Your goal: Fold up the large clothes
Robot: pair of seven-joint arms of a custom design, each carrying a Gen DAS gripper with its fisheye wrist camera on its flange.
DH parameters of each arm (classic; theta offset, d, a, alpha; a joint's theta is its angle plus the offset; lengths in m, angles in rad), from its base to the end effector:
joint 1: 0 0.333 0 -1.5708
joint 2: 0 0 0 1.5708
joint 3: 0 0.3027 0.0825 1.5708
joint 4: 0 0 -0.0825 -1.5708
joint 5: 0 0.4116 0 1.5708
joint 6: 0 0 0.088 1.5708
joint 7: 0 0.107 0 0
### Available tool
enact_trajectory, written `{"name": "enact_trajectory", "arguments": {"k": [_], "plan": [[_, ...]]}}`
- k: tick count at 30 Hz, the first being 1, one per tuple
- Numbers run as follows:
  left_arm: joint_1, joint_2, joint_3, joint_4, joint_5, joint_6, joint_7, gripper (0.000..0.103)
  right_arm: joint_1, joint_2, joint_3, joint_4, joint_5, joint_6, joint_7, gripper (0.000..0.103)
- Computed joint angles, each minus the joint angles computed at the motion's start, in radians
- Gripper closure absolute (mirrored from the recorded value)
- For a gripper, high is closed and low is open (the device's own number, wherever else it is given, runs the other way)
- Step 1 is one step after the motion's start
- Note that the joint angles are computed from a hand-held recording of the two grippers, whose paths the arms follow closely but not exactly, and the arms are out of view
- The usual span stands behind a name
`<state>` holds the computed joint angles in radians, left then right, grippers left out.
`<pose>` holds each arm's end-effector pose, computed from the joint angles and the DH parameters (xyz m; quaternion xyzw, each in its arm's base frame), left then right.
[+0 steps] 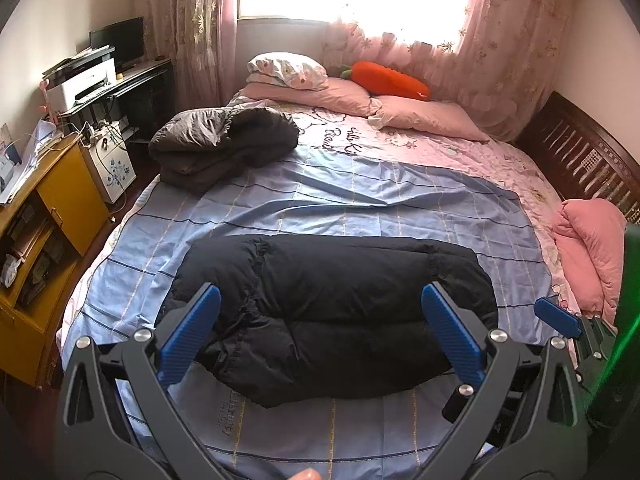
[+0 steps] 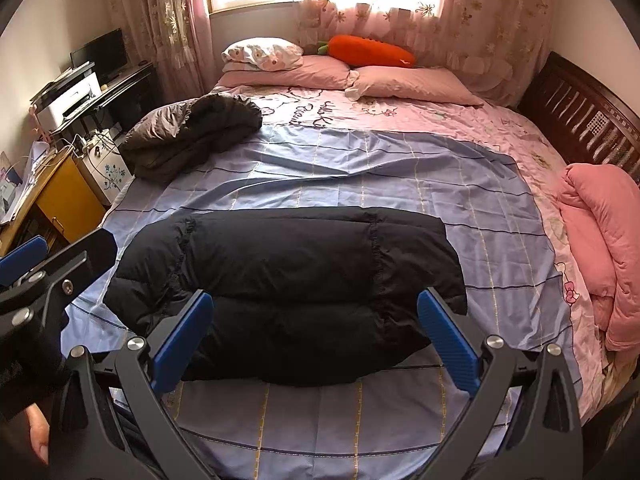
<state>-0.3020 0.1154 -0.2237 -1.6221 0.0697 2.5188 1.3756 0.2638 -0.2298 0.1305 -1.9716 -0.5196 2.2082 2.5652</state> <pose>0.5864 -0.3312 0.6251 -0.5265 0.7593 -0.3406 0.1740 0.5201 0.2050 0.6055 -0.5282 0.7808 -0.2694 0.1968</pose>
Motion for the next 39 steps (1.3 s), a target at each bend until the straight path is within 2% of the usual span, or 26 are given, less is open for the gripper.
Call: {"name": "enact_trajectory", "arguments": {"k": [39], "plan": [[0.001,-0.008,-0.001,-0.014,0.003,0.009,0.000,0.002,0.005,0.006,0.002,0.006,-0.001,-0.004,0.010,0.001]]}}
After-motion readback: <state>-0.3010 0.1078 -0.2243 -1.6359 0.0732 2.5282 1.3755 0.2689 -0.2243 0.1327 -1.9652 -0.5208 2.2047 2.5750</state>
